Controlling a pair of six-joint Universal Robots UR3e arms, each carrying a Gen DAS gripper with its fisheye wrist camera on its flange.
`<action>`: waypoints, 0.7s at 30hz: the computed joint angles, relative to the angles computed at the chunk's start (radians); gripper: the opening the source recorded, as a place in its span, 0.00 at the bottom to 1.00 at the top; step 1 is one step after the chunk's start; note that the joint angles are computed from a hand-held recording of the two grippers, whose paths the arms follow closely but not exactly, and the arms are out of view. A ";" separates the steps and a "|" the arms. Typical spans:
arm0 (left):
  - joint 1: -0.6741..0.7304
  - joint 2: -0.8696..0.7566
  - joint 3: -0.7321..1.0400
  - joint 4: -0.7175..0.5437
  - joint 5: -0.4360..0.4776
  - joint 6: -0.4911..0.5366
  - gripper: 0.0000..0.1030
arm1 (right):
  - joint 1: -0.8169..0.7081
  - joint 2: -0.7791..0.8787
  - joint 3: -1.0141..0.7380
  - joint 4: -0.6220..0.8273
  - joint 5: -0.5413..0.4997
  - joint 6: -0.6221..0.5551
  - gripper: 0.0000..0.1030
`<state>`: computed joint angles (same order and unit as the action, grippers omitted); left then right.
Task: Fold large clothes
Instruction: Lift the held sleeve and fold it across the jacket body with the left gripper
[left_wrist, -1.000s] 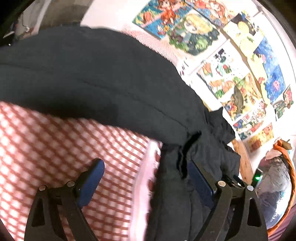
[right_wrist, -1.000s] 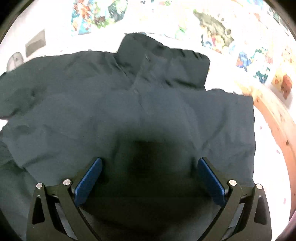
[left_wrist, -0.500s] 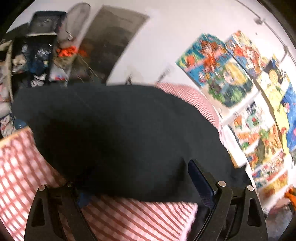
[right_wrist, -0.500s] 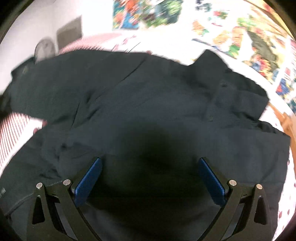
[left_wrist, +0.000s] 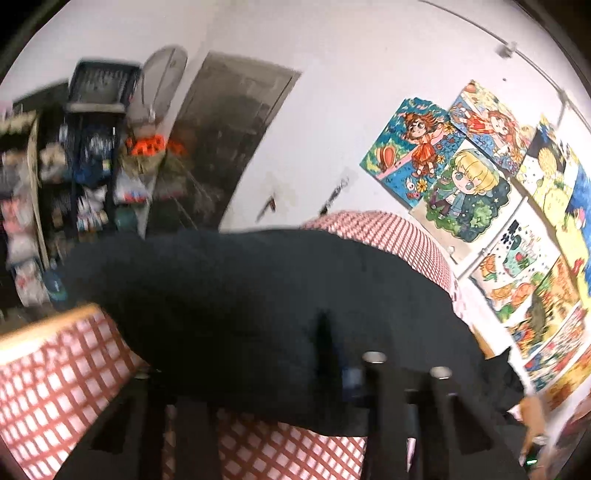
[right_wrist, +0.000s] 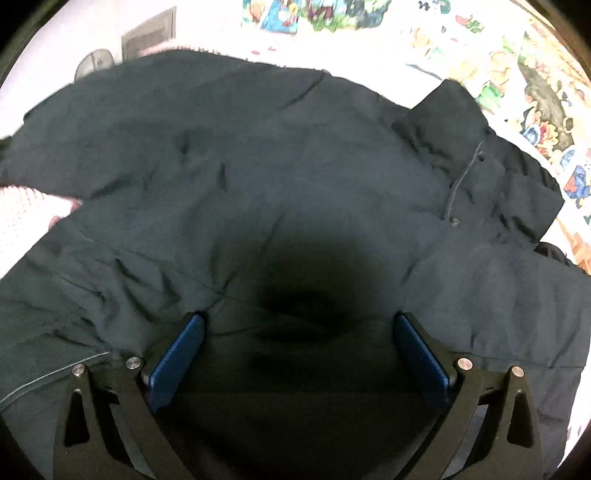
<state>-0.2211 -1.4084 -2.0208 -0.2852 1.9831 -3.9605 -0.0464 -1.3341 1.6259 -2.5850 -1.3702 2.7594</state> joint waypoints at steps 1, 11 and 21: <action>-0.013 -0.009 0.019 0.000 0.021 0.017 0.19 | -0.012 -0.027 0.019 -0.003 0.017 -0.003 0.98; -0.251 -0.179 0.340 0.130 0.219 0.326 0.09 | -0.211 -0.271 0.127 0.111 0.186 0.001 0.98; -0.455 -0.479 0.868 0.017 0.060 0.598 0.09 | -0.449 -0.372 0.206 0.195 0.278 -0.019 0.98</action>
<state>-0.6764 -1.8874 -1.1532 -0.2685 2.0432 -3.3627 -0.4953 -1.7057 1.8322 -2.3898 -1.0919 2.7402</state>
